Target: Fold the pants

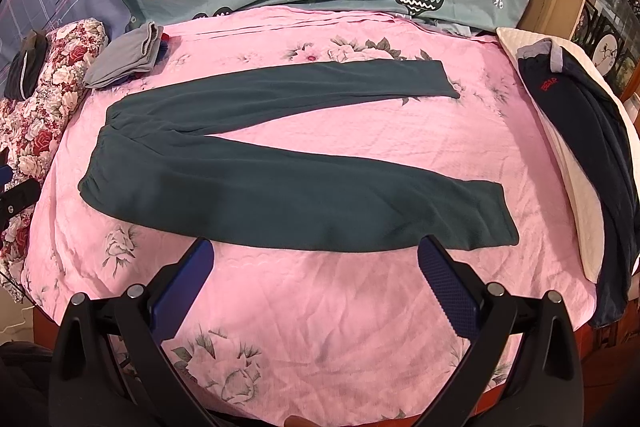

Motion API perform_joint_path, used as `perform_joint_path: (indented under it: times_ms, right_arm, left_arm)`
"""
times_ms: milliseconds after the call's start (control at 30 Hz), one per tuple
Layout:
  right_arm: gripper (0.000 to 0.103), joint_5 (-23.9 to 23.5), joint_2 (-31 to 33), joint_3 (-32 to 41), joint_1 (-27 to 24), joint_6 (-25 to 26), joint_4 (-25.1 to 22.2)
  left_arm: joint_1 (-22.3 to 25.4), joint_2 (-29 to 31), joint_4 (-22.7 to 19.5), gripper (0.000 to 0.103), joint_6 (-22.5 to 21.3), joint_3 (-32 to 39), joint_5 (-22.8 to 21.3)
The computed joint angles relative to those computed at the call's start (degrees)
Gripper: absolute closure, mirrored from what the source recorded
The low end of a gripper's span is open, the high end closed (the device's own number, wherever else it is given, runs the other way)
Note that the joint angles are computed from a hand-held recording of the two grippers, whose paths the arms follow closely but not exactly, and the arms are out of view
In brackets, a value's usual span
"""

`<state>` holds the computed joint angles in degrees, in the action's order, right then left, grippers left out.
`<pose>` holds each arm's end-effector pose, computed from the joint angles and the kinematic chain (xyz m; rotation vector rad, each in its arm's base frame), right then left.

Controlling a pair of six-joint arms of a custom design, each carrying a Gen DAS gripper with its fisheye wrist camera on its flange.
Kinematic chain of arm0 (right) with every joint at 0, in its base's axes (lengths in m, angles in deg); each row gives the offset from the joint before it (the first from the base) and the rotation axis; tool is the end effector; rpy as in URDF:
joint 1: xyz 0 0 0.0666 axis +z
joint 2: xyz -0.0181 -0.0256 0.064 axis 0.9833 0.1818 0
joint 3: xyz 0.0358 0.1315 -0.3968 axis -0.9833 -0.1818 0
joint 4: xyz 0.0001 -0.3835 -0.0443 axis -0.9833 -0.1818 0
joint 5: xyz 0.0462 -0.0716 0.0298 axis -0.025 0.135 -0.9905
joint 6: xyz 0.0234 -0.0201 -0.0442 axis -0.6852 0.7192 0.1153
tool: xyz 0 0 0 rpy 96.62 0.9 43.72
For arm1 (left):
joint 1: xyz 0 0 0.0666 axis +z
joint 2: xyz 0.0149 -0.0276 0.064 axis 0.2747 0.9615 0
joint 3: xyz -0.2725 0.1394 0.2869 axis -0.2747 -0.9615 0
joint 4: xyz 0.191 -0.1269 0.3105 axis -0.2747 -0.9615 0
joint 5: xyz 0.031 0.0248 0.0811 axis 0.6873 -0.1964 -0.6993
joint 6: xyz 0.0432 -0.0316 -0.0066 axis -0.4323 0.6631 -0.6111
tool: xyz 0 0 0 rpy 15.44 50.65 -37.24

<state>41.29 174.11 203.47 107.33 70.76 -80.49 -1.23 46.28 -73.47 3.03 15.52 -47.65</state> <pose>0.4536 0.2327 0.5905 -0.2578 2.5725 0.0784 0.4083 -0.1162 0.6085 -0.1353 2.5314 0.1283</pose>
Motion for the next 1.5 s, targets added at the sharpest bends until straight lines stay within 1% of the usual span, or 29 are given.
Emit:
perform_joint_path:
  times_ms: [567, 1500]
  right_arm:
    - [0.001, -0.3, 1.0, 1.1, 0.1, 0.2, -0.6]
    - [0.001, 0.0, 2.1, 2.3, 0.1, 0.9, -1.8]
  left_arm:
    - [0.8, -0.3, 0.1, 0.002, -0.5, -0.9, 0.3]
    - [0.5, 1.5, -0.8, 0.002, 0.2, 0.8, 0.7]
